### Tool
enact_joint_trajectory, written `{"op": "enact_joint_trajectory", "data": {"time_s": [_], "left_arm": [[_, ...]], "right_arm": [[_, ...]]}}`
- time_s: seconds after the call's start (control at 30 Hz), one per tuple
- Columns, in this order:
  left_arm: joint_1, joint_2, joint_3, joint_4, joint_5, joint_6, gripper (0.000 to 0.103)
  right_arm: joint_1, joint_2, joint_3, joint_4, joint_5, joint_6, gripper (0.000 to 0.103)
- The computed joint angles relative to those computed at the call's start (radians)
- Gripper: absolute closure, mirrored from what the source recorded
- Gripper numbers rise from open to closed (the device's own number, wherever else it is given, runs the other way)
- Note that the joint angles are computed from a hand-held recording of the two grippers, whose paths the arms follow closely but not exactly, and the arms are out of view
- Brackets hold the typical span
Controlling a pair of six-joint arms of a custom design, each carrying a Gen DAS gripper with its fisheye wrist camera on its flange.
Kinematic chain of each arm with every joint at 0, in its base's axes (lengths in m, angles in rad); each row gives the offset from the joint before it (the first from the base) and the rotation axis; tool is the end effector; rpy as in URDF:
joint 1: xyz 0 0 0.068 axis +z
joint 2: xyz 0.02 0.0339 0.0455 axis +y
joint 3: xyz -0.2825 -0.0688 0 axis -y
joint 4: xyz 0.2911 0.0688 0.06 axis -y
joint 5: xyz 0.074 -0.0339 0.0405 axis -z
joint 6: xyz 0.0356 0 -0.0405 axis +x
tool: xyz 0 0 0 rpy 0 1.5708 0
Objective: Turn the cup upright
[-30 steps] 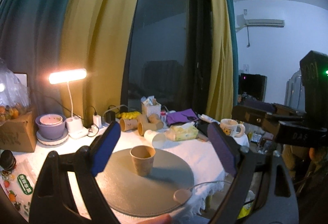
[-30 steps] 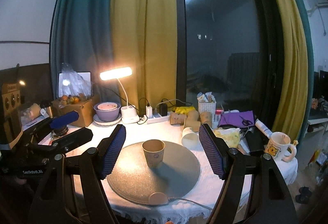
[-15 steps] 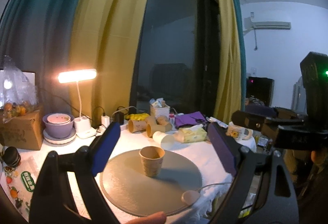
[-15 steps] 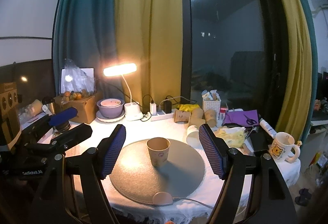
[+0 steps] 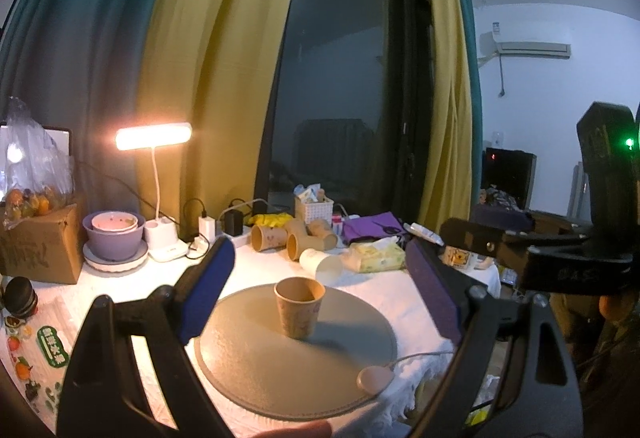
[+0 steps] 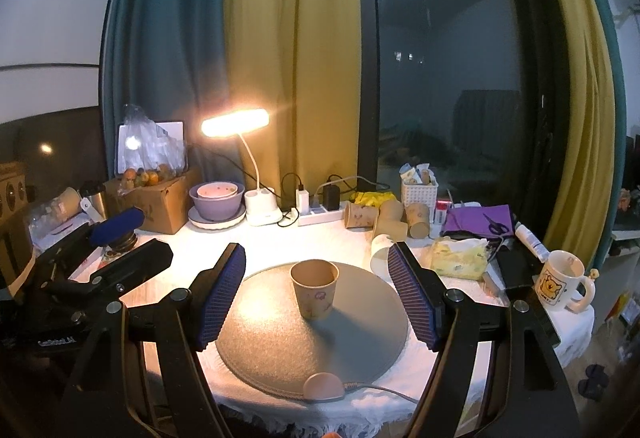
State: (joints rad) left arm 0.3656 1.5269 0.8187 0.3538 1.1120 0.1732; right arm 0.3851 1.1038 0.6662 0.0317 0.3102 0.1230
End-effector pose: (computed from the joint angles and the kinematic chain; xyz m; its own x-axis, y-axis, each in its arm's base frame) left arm 0.3401 0.0960 0.2208 -0.2112 0.0009 -0.9774 0.6734 0.7249 -0.1449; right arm 0.2645 0.0955 0.2541 -0.3752 -0.0260 -0.9266 -0.0522 0.9986 -0.0069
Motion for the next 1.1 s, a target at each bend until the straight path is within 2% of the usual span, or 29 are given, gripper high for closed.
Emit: {"op": "enact_joint_trajectory", "data": {"time_s": [1.1], "left_arm": [[-0.002,0.01,-0.003,0.008,0.0,-0.006,0.014]], "right_arm": [[-0.01,0.009,-0.008,0.008,-0.006,0.003,0.026]]}}
